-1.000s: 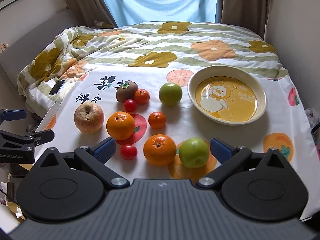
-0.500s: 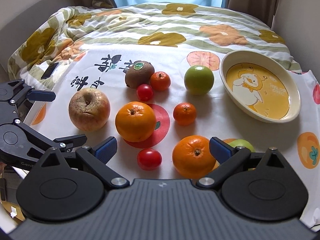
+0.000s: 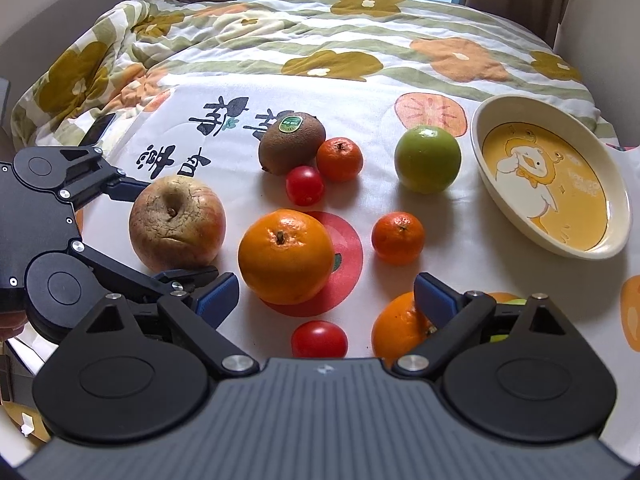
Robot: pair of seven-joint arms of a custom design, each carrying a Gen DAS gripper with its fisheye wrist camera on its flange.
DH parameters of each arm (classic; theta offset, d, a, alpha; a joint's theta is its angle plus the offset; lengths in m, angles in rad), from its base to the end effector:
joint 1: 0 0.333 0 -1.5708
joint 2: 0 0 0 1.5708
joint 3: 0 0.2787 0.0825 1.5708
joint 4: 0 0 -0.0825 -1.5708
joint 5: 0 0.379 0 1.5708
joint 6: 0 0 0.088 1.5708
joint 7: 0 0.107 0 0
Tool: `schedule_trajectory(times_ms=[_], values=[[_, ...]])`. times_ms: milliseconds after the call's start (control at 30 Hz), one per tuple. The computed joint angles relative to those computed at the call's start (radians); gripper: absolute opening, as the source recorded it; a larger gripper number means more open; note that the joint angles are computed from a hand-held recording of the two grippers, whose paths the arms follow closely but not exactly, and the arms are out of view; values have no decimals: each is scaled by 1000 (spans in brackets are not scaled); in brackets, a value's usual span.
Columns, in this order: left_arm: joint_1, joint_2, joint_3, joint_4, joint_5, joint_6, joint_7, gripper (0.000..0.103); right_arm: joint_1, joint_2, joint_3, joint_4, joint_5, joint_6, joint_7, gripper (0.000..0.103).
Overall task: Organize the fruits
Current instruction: 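Grasp the wrinkled apple with the left tool while the right tool grasps the large orange, then carry the apple with the left tool into the bowl while the right tool carries the orange there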
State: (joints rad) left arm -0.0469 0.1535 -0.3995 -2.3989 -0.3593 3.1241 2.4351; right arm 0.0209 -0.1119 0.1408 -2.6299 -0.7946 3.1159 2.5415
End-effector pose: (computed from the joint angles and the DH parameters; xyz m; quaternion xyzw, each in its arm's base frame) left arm 0.4919 -0.2025 0.2857 -0.3009 0.9085 -0.2201 0.1885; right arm 0.4359 0.1319 0.3044 -0.6694 0.6804 -0.1854 0.2334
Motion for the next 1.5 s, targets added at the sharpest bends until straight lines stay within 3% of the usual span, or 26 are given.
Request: schedule_trajectory(times_ms=[100, 200, 633, 1033, 1133, 1267, 1400, 1500], values=[[19, 1, -21, -2, -11, 4, 31, 78, 52, 8, -37, -2, 118, 2, -112, 102], [78, 1, -82, 4, -103, -9, 119, 78, 47, 26, -25, 14, 122, -6, -131, 101], [12, -29, -8, -9, -280, -28, 256, 78, 140, 112, -87, 70, 264, 12, -282, 86], [-33, -69, 41, -43, -367, -8, 261, 78, 199, 137, -149, 91, 245, 28, -274, 76], [-55, -98, 67, -52, -391, -24, 241, 78, 188, 112, -153, 86, 155, 32, -189, 76], [-107, -145, 109, -70, -433, -18, 218, 78, 134, 53, -112, 62, 81, 28, -111, 76], [-164, -197, 148, -88, -468, -3, 189, 78, 74, -23, -67, 15, 91, 44, -114, 76], [-183, -232, 153, -112, -380, 21, 65, 78, 67, -90, -75, -35, 148, 53, -167, 76]])
